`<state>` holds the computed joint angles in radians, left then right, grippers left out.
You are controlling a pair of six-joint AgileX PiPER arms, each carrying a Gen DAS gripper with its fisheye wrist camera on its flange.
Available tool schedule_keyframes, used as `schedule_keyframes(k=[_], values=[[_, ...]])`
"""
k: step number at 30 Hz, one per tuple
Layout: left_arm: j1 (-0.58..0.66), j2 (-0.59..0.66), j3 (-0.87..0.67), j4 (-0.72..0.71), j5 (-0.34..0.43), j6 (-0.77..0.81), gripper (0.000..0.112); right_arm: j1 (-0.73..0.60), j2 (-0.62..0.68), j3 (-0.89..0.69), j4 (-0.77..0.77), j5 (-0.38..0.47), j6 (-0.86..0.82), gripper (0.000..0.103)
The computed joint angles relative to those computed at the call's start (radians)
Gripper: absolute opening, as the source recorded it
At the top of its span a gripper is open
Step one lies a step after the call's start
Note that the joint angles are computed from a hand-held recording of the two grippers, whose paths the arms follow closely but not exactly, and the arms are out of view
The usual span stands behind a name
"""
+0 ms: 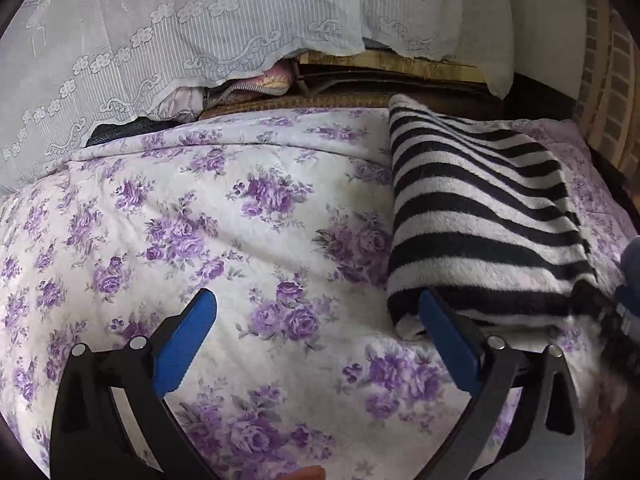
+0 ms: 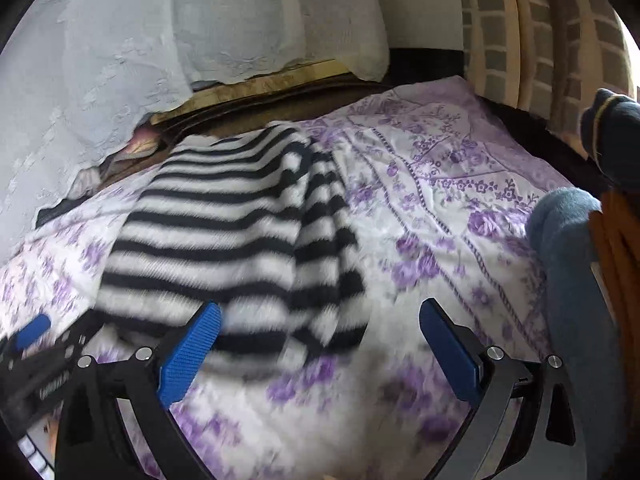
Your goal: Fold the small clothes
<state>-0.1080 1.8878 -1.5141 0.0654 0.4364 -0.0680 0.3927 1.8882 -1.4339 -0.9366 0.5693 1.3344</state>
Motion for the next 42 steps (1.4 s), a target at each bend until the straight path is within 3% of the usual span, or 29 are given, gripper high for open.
schedule_keyframes(k=[2, 3, 5, 7, 10, 14, 19, 23, 28, 31, 34, 39, 42], values=[[0.014, -0.006, 0.01, -0.112, 0.023, 0.128, 0.098, 0.021, 0.011, -0.011, 0.023, 0.031, -0.038, 0.099], [0.016, 0.005, -0.005, -0.166, 0.071, 0.194, 0.098, 0.023, 0.021, -0.031, 0.079, 0.052, -0.099, 0.099], [0.002, 0.015, -0.014, -0.154, 0.13, 0.214, 0.098, 0.018, 0.048, -0.066, 0.197, 0.088, -0.204, 0.099], [-0.014, -0.011, 0.026, -0.108, 0.108, 0.198, 0.098, 0.023, 0.024, -0.026, 0.173, 0.073, -0.148, 0.099], [-0.027, -0.084, 0.134, -0.078, 0.039, 0.193, 0.098, 0.058, -0.061, 0.103, -0.005, 0.035, 0.069, 0.099], [-0.014, -0.142, 0.216, -0.101, 0.03, 0.224, 0.098, 0.086, -0.099, 0.16, -0.014, 0.039, 0.095, 0.099], [-0.001, -0.2, 0.29, -0.078, 0.02, 0.188, 0.098, 0.125, -0.11, 0.171, 0.023, 0.111, 0.094, 0.099], [0.008, -0.18, 0.266, -0.044, 0.083, 0.128, 0.098, 0.161, -0.049, 0.082, 0.139, 0.248, -0.013, 0.099], [0.013, -0.238, 0.279, 0.018, 0.089, 0.011, 0.098, 0.278, -0.081, 0.089, -0.098, 0.368, 0.156, 0.099], [0.013, -0.297, 0.265, 0.051, 0.072, -0.031, 0.098, 0.305, -0.142, 0.113, -0.191, 0.375, 0.215, 0.099], [-0.028, -0.31, 0.204, 0.192, 0.101, -0.136, 0.098, 0.282, -0.175, 0.066, -0.14, 0.357, 0.128, 0.1], [-0.072, -0.322, 0.095, 0.249, 0.152, -0.171, 0.098, 0.2, -0.209, -0.055, 0.062, 0.303, -0.062, 0.1], [-0.064, -0.291, -0.006, 0.187, 0.204, -0.124, 0.098, 0.171, -0.161, -0.219, 0.223, 0.401, -0.256, 0.1]])
